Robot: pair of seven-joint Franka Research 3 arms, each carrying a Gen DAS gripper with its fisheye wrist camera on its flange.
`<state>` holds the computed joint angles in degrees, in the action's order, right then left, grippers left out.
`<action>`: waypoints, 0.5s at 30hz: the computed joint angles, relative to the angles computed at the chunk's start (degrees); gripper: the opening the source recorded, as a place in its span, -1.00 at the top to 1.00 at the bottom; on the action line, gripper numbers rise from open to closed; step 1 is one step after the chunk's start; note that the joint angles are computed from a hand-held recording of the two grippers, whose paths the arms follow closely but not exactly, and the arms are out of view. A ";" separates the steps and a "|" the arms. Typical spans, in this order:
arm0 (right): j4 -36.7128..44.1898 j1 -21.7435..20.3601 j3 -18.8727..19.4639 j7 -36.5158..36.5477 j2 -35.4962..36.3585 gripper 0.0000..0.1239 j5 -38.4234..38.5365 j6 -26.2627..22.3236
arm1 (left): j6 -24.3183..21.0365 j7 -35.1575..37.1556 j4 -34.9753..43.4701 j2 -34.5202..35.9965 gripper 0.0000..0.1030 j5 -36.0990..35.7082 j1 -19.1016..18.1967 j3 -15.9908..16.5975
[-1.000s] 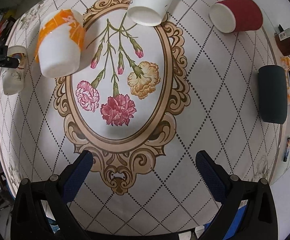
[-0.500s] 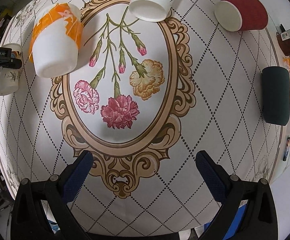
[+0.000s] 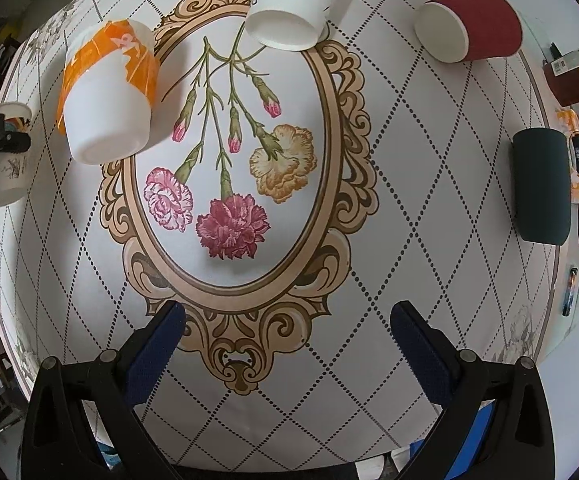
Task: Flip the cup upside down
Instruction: 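Lift the cup with the left gripper and set it down beside the floral frame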
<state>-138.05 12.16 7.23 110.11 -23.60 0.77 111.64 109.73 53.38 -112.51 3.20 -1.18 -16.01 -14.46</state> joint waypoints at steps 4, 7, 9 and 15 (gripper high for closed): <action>-1.21 -0.37 -0.30 -0.31 -2.59 -0.66 -0.35 -0.62 | 0.08 0.75 -0.70 -1.62 -0.19 -2.33 -0.16 -0.18; -2.61 -0.89 -0.31 -0.42 -5.20 -0.66 -0.55 -0.82 | 0.04 1.36 -1.71 -3.24 -0.19 -3.38 -0.59 -0.37; -3.25 -1.27 -0.48 -0.83 -6.68 -0.66 -0.40 -1.29 | -0.13 1.31 -2.47 -4.52 -0.19 -4.55 -1.08 -0.59; -6.65 -2.70 -1.26 -4.06 -12.66 -0.66 -0.30 -3.15 | -0.56 0.23 -4.22 -8.12 -0.19 -8.74 -4.01 -2.07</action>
